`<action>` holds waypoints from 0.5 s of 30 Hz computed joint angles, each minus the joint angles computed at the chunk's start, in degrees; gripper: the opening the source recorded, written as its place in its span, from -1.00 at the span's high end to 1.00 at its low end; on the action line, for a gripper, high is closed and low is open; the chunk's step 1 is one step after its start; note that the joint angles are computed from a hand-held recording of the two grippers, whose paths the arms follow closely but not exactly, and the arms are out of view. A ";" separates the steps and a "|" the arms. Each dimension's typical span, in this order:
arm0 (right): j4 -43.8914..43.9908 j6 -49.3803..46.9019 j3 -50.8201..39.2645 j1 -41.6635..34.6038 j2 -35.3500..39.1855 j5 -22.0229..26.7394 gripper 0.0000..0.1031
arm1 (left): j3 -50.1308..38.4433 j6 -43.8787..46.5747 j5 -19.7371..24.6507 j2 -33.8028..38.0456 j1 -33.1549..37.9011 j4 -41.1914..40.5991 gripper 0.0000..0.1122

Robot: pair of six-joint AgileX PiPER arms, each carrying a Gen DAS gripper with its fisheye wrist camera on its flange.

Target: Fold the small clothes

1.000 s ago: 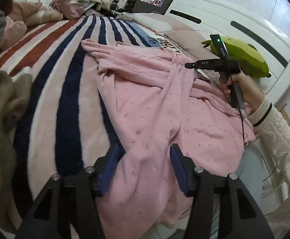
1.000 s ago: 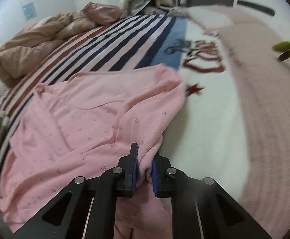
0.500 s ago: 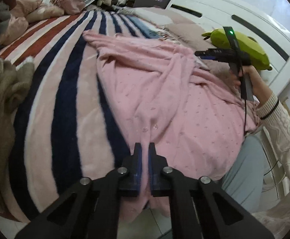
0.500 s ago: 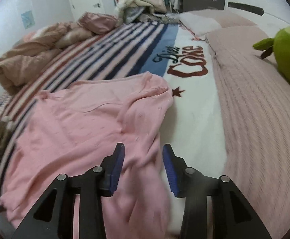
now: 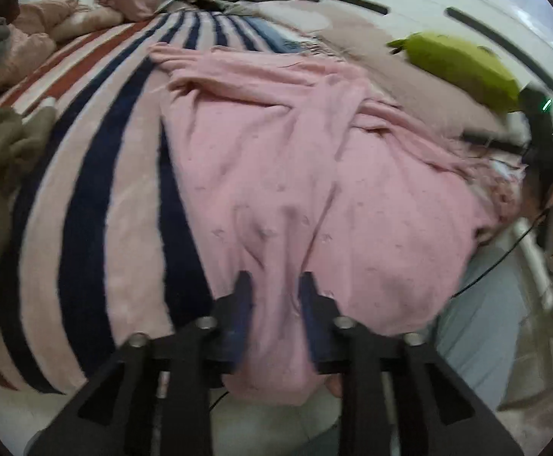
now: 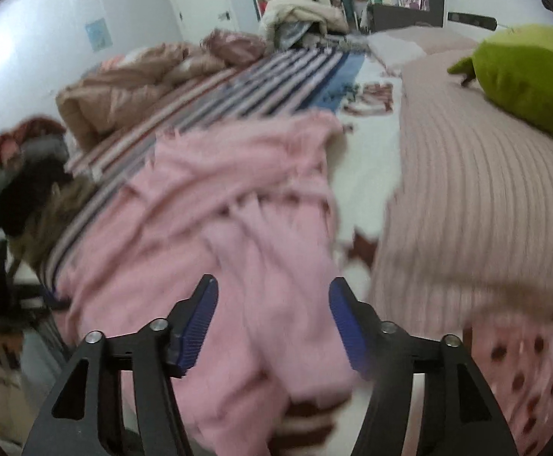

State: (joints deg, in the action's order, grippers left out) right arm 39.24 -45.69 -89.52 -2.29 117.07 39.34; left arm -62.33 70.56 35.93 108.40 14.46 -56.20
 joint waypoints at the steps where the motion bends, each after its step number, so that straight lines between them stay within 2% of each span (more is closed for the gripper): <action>1: -0.35 -0.38 2.71 -0.14 -0.39 -1.06 -0.22 | -0.02 0.95 0.94 -0.78 0.42 -0.48 -0.19; 2: 0.80 -1.49 4.65 -0.58 -0.53 -1.21 -0.23 | 0.68 2.93 0.13 -1.94 0.48 -2.16 -0.36; 3: 2.88 -3.16 6.09 -1.28 -0.26 -0.66 -0.24 | 0.81 4.52 -0.75 -2.76 0.50 -3.83 -0.42; 7: 13.34 -14.31 11.45 -3.71 -0.52 -0.07 -0.31 | -5.83 -4.56 0.49 1.90 0.49 1.26 -0.41; 9: 15.44 -17.42 12.46 -3.72 -0.83 1.25 -0.31 | -8.89 -9.79 -0.11 5.45 -0.64 4.86 -0.41; 12: 16.63 -19.38 13.00 -2.08 -0.27 1.23 -0.31 | -9.03 -7.90 -2.00 6.85 -2.50 2.22 -0.41; 14: 16.90 -20.96 14.94 0.39 -0.97 -3.30 -0.17 | -10.88 -9.31 0.20 8.05 -3.20 1.48 -0.34; 15: 18.34 -22.65 16.03 1.04 -1.43 -4.88 0.14 | -12.36 -10.78 0.85 8.94 -3.72 1.80 -0.16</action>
State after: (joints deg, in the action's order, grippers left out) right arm 57.58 -68.34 -73.49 -1.25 115.64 34.47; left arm -74.70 59.78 36.78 117.34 10.74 -54.40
